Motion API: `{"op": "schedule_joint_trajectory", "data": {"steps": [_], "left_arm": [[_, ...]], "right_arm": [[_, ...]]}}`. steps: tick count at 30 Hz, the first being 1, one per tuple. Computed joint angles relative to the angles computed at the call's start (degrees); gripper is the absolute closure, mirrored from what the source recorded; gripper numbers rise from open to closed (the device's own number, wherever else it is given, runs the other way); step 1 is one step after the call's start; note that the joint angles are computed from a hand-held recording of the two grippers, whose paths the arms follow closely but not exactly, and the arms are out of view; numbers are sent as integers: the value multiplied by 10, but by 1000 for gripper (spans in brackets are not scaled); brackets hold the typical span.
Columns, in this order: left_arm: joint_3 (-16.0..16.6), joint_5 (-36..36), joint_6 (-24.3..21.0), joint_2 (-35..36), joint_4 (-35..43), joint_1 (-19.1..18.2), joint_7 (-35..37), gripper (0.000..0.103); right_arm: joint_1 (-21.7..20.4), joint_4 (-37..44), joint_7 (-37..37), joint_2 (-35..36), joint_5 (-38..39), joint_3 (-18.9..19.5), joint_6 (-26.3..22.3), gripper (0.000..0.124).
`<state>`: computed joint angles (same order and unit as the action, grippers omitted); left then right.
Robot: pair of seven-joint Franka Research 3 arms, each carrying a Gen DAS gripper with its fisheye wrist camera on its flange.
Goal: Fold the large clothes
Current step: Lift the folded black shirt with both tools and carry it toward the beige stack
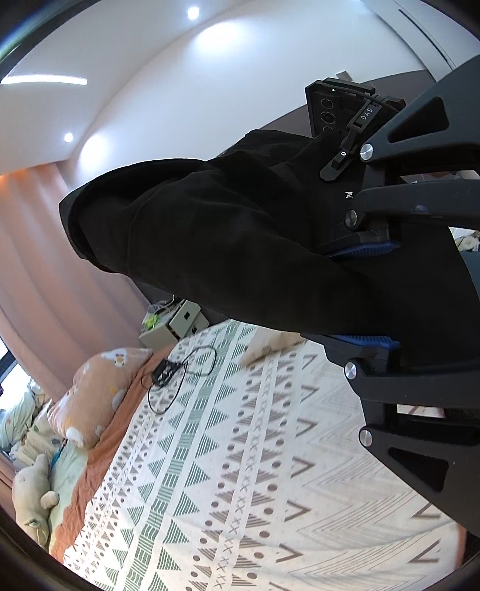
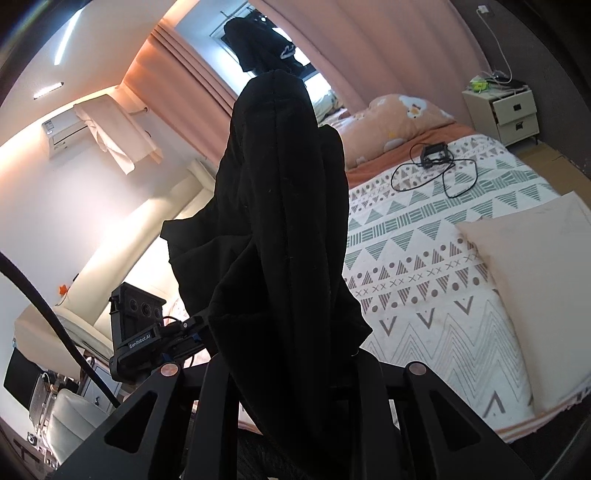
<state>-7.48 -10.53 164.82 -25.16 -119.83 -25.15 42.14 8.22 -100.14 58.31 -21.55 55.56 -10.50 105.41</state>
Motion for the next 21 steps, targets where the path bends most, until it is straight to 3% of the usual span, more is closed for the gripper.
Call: {"op": "schedule_joint_trajectory", "data": {"steps": [4,10,17,21], "left_arm": [[-32,23,-6,14,26,15,-33,69],[-55,47,-12,73,93,13,-56,69],[-83,76,-22,183,214,17,-63,69],[-101,108,-50,262,309,15,-74,69]], "right_arm": [[-11,5,-11,-13,0,-28,-37,110],[-31,26,-43,3,16,-59,-68,110],[-78,105,-72,66,41,-90,-126,110],[-113,140,-75,99,52,-88,-142,110]]}}
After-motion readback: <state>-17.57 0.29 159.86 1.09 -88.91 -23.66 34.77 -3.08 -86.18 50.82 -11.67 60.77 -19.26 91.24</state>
